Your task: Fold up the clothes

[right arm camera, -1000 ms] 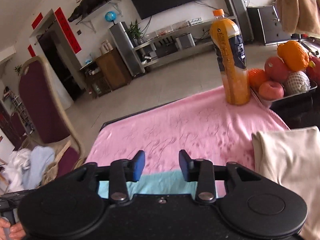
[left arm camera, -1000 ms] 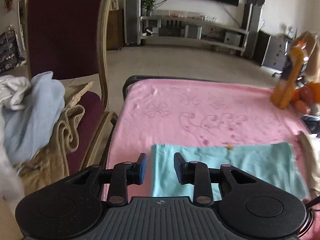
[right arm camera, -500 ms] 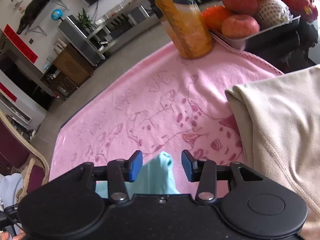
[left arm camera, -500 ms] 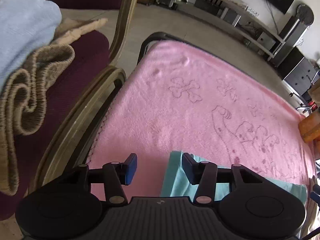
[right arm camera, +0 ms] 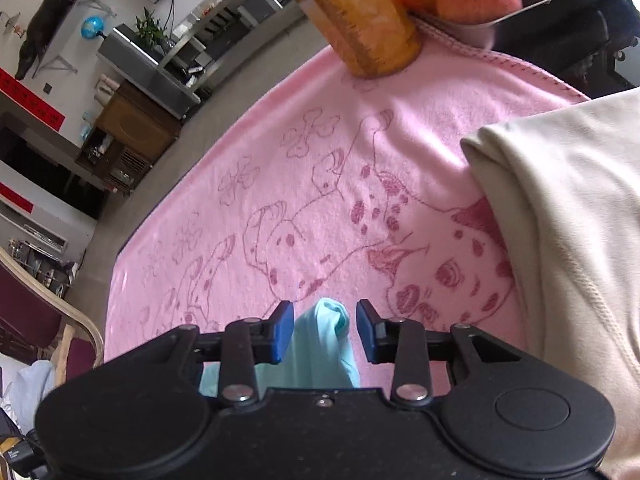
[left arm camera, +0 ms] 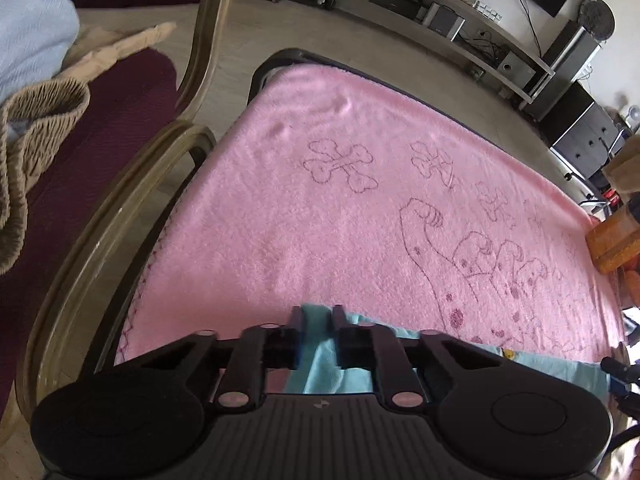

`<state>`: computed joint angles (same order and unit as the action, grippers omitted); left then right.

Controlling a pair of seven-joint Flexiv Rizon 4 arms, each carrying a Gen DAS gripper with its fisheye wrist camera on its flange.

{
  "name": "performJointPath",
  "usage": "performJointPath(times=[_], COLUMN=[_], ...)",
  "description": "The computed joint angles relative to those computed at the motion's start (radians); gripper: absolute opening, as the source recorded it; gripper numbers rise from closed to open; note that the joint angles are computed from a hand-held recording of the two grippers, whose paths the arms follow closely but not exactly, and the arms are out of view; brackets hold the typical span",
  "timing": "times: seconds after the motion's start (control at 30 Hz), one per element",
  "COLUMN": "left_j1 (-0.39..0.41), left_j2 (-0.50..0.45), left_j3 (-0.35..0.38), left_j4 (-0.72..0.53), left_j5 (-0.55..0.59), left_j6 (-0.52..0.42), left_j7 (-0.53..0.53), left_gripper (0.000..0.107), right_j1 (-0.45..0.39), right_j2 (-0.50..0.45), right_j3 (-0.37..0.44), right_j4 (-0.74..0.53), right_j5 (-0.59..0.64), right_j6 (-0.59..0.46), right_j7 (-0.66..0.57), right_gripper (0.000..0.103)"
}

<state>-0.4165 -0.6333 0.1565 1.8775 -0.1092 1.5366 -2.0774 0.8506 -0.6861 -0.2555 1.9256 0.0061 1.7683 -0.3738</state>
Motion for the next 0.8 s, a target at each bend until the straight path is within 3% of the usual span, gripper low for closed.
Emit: performJointPath(times=[0.03, 0.13, 0.17, 0.23, 0.4, 0.63, 0.73, 0.8], left_j1=[-0.039, -0.102, -0.118, -0.147, -0.216, -0.278, -0.407, -0.437], left_j2=[-0.008, -0.022, -0.024, -0.027, -0.050, -0.074, -0.102, -0.080], left_j3=[0.046, 0.120, 0.139, 0.176, 0.266, 0.346, 0.489, 0.523], left_j4=[-0.015, -0.044, -0.051, -0.064, -0.120, -0.181, -0.247, -0.238], left_j5=[0.011, 0.051, 0.066, 0.098, 0.181, 0.325, 0.439, 0.479], left_j6=[-0.016, -0.053, -0.062, -0.079, -0.190, -0.258, -0.399, -0.430], left_j7=[-0.016, -0.051, -0.066, -0.101, -0.207, -0.336, -0.468, -0.543], left_gripper=[0.006, 0.005, 0.005, 0.005, 0.005, 0.012, 0.012, 0.014], right_j1=[-0.016, -0.112, -0.150, -0.148, 0.117, 0.303, 0.360, 0.408], right_j2=[-0.005, -0.019, -0.023, -0.024, -0.040, -0.103, -0.094, -0.079], right_j3=[0.017, 0.120, 0.163, 0.158, -0.157, -0.403, -0.478, -0.530], right_j4=[-0.010, -0.044, -0.055, -0.057, -0.015, -0.002, 0.041, 0.083], right_j5=[0.000, -0.005, -0.010, -0.011, -0.021, -0.121, -0.158, -0.160], right_j6=[-0.004, -0.005, -0.006, -0.012, -0.073, -0.186, -0.217, -0.201], right_j7=[0.004, 0.018, 0.021, 0.031, 0.086, 0.140, 0.187, 0.230], right_gripper=[0.034, 0.014, 0.012, 0.007, 0.004, 0.000, 0.002, 0.003])
